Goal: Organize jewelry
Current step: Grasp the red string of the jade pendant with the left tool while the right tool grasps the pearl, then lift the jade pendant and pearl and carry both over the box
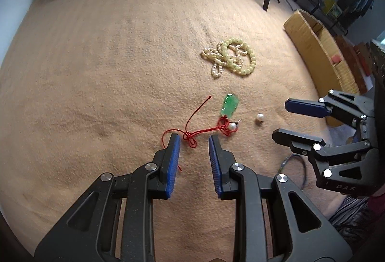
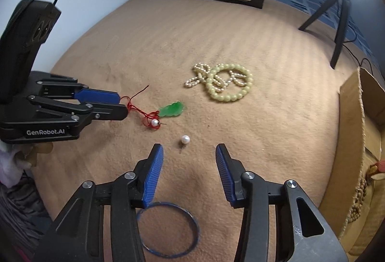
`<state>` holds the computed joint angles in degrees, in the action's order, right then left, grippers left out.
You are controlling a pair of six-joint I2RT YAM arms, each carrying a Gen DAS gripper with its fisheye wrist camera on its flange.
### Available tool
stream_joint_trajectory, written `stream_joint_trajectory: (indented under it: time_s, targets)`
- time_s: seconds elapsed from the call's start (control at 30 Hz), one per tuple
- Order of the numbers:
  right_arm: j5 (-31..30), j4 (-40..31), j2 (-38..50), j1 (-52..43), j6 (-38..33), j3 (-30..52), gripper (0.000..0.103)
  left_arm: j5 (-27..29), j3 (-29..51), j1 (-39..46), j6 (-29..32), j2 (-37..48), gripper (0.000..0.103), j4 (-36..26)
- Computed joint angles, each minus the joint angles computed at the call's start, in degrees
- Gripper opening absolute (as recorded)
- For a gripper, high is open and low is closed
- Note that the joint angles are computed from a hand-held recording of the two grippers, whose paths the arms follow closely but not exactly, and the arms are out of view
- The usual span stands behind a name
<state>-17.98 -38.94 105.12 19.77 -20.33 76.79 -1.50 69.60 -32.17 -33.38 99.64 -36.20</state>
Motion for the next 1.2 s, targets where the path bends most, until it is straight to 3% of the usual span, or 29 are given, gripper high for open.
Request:
stream_joint_trajectory:
  time_s: [0.43,0.5,0.73,0.93,1.1,1.2]
  targets:
    - [1.5,0.4,1.9,1.4,0.4,0.3,0.040,0.4,1.9,0.8,1.7,3.8,0.024,0.5]
    - [1.6,0.5,2.3,1.4,0.5,0.5,0.038,0.2,2.1,0.5,1.7,4.2,0.014,0.4]
    - [2.3,0.9,4.6,2.3,1.3,2.7,0.035,-0.3,1.9,0.3,1.8,4.5,0.006,0.6]
    - [2.9,0.8,6.2,2.5,1.5,4.2,0.026,-0.3,1.7,0.4,1.7,4.4,0.005,0.7]
    - [2.4,0.6,7.2,2.1,1.9,5.0,0.010,-0.4,1.7,0.4,1.7,4.4,0.003,0.7]
    - [1.3,0.4,7.4,1.6,2.1,5.3,0.007,-0.3,1.3,0.6,1.5,3.8,0.002,0.7]
